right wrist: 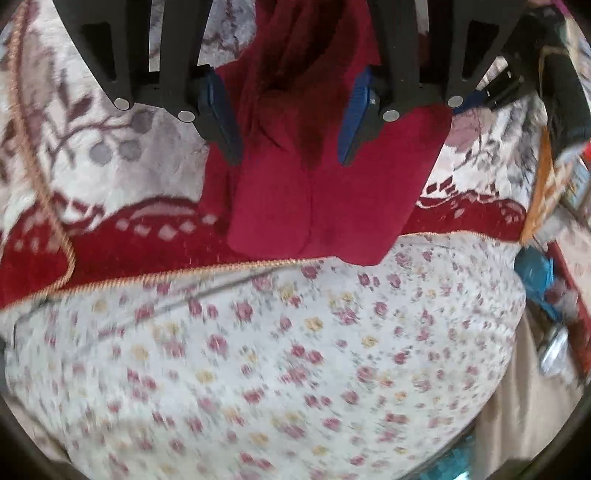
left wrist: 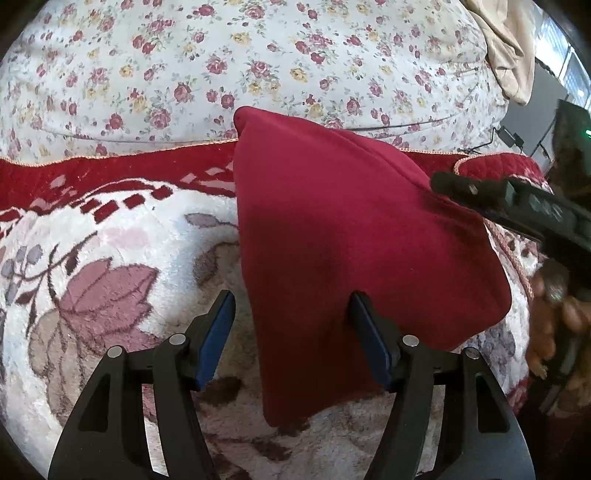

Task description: Fold small clothes

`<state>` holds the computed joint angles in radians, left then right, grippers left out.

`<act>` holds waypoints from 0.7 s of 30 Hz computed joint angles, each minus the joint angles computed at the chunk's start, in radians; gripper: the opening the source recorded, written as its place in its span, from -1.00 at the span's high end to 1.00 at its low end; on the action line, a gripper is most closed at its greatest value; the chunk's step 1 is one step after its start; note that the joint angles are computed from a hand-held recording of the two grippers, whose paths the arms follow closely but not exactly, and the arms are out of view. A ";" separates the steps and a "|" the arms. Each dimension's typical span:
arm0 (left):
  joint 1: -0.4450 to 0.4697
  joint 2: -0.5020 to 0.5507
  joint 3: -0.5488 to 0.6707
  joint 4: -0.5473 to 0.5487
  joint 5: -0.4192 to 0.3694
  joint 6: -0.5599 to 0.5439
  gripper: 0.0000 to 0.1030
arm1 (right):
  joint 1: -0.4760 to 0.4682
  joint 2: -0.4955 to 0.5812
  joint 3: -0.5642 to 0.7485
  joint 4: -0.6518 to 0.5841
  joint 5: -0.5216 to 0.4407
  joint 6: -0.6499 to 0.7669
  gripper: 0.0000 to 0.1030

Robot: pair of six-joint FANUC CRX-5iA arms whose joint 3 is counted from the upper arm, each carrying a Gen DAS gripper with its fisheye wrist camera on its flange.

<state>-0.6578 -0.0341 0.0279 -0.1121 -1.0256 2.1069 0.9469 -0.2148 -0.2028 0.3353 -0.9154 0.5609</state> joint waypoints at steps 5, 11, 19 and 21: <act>0.002 0.001 -0.008 0.011 0.013 -0.003 -0.33 | -0.069 0.038 -0.013 -0.009 0.102 -0.051 0.00; 0.006 0.001 -0.015 0.025 0.023 -0.016 -0.34 | -0.079 0.080 0.004 -0.021 0.087 -0.010 0.71; 0.009 -0.002 -0.017 0.027 0.021 -0.013 -0.39 | -0.063 0.076 0.003 0.074 -0.041 -0.047 0.95; 0.008 -0.003 -0.015 0.023 0.017 -0.012 -0.39 | -0.103 0.045 -0.011 -0.025 0.017 -0.061 0.95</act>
<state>-0.6501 -0.0369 0.0131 -0.0890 -1.0085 2.0953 0.8440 -0.1702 -0.2138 0.3098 -0.8984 0.5000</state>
